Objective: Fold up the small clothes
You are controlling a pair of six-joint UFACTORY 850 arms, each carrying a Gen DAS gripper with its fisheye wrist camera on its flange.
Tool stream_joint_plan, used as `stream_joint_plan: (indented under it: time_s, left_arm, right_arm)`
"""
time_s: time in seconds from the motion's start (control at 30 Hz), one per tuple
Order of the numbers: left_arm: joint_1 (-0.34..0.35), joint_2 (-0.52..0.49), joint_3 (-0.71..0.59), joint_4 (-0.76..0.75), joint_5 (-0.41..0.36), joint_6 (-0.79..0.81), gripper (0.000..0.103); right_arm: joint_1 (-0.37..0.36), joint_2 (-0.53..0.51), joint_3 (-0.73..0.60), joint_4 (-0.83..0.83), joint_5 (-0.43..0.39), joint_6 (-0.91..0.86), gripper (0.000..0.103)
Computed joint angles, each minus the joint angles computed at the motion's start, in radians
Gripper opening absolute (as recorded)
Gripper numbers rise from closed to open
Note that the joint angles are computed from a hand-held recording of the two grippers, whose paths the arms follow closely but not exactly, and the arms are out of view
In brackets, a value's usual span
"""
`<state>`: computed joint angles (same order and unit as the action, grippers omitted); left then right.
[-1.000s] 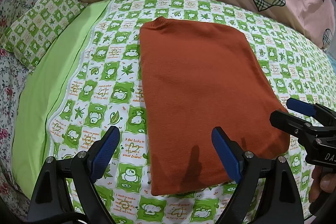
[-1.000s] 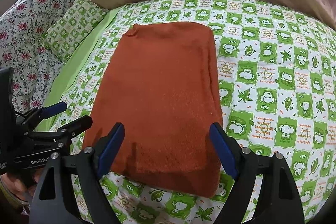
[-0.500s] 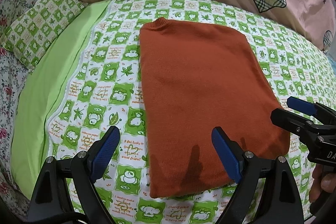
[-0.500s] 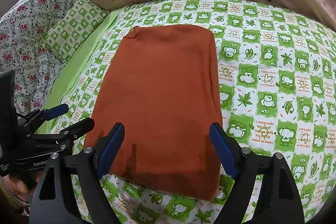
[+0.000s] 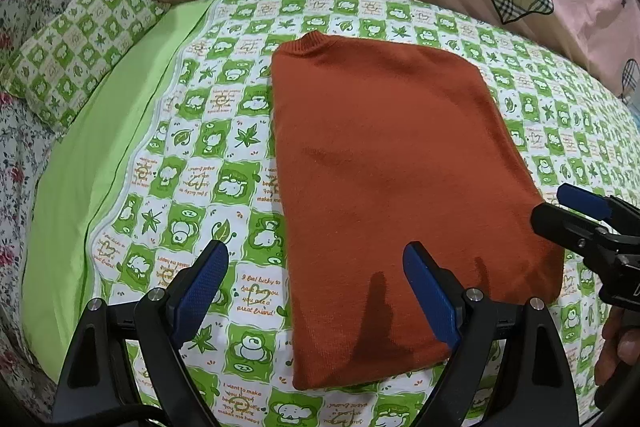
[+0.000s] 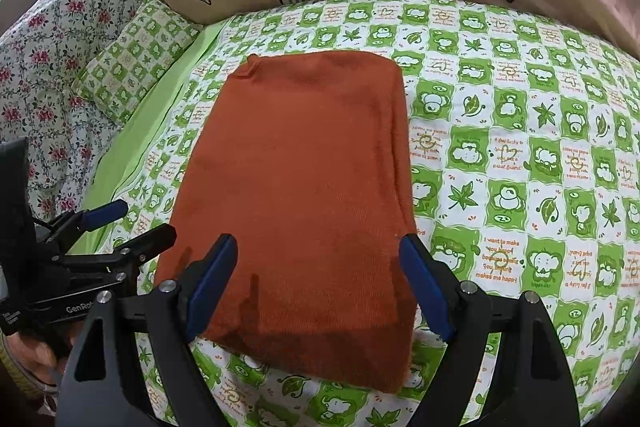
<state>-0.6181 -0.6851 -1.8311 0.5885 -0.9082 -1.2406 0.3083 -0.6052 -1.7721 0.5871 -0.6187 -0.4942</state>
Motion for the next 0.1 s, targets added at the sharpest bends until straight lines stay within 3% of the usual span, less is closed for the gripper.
stream_joint_plan:
  time_s: [0.1]
  left_arm:
    - [0.000, -0.002, -0.002, 0.005, 0.000, 0.000, 0.090]
  right_arm:
    - [-0.004, 0.000, 0.002, -0.001, 0.003, 0.006, 0.083]
